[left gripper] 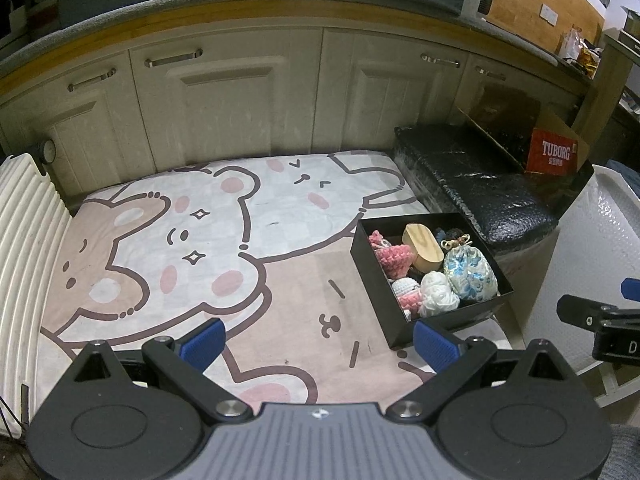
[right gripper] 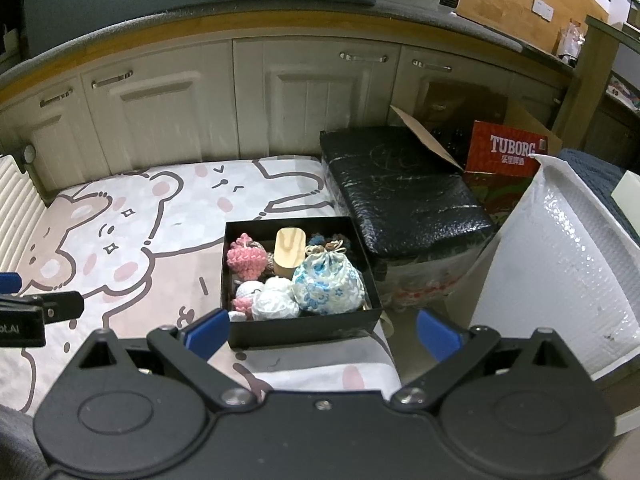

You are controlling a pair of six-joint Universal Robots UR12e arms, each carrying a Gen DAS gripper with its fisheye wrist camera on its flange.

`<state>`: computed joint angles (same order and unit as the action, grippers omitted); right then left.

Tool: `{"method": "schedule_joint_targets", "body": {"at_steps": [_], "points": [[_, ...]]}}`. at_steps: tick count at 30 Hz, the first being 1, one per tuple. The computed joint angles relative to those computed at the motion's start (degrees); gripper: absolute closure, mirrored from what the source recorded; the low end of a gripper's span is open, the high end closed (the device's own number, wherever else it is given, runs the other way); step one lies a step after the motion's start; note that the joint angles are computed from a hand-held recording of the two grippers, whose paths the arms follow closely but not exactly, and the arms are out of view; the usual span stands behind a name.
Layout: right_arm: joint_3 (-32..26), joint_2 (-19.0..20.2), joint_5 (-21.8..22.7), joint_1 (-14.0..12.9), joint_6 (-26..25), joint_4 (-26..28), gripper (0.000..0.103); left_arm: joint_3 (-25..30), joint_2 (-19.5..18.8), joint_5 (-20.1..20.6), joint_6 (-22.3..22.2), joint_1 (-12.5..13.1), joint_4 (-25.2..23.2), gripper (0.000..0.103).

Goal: Organize objects

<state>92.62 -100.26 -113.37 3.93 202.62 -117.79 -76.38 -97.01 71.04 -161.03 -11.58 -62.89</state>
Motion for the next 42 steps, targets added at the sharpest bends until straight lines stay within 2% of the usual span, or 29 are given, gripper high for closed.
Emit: {"method": "schedule_joint_targets", "body": {"at_steps": [42], "points": [[0.19, 0.04, 0.66, -0.19, 0.01, -0.06, 0.001, 0.04, 0.02, -0.44, 0.79, -0.08, -0.84, 0.003]]}}
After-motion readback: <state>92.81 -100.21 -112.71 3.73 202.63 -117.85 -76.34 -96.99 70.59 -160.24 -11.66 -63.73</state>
